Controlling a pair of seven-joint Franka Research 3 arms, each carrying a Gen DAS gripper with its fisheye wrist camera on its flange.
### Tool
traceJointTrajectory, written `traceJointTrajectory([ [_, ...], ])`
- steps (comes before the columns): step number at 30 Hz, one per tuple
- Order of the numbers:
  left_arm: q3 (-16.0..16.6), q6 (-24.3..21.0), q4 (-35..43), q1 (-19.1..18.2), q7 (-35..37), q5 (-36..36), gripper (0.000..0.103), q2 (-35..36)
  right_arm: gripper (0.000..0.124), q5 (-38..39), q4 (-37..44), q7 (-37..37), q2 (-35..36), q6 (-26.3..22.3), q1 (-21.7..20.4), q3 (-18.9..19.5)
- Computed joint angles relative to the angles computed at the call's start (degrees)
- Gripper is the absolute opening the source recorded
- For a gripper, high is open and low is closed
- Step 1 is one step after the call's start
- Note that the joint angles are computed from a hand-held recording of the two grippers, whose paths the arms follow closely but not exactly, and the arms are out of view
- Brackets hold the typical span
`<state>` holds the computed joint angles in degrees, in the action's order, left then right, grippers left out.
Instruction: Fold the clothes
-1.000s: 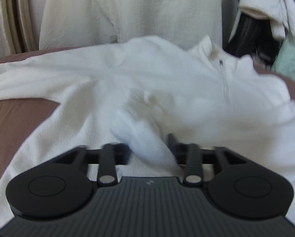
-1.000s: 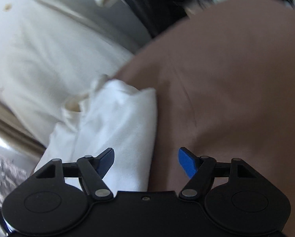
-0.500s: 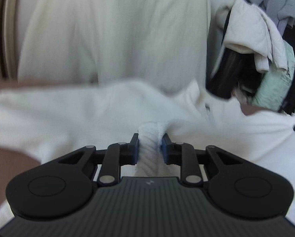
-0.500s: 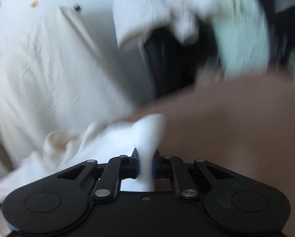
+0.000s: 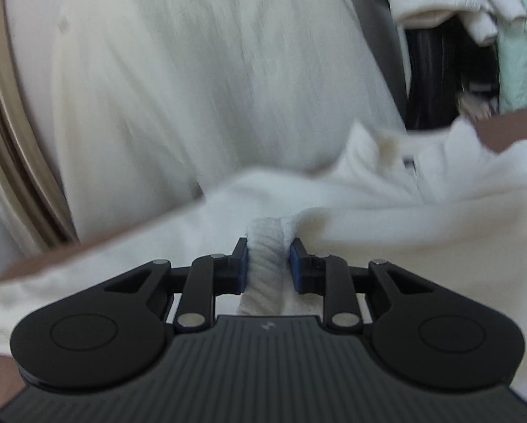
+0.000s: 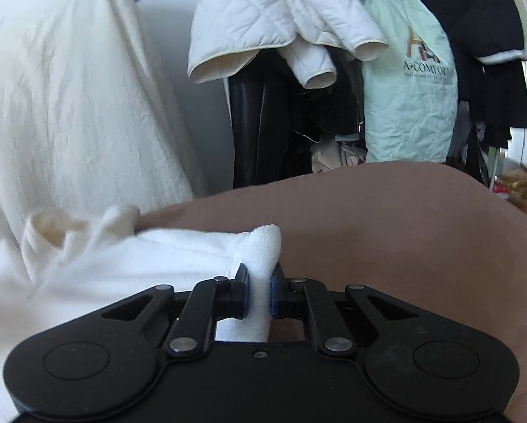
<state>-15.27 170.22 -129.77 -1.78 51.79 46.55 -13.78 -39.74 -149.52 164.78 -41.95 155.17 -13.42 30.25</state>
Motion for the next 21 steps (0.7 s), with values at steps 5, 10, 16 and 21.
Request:
traceJointTrajectory([
  [5, 4.94, -4.71, -0.33, -5.62, 12.2, -16.26, 0.03, 0.82, 0.036, -0.03, 2.96, -7.44, -0.55, -9.76, 6.16, -2.05],
  [10, 3.7, -5.37, -0.53, -4.76, 14.7, -15.65, 0.029, 0.62, 0.036, 7.56, 0.04, -17.17, -4.78, 0.5, 17.86, -12.08],
  [16, 3.9, -8.4, 1.9, -5.47, 13.03, -20.55, 0.029, 2.86, 0.038, 22.08, 3.42, -35.97, 3.93, -1.25, 36.97, -22.91],
  [21, 3.89, -8.77, 2.27, -5.11, 12.88, -20.56, 0.044, 3.25, 0.039, 29.72, 6.44, -49.7, 5.76, -13.72, 40.95, -24.78],
])
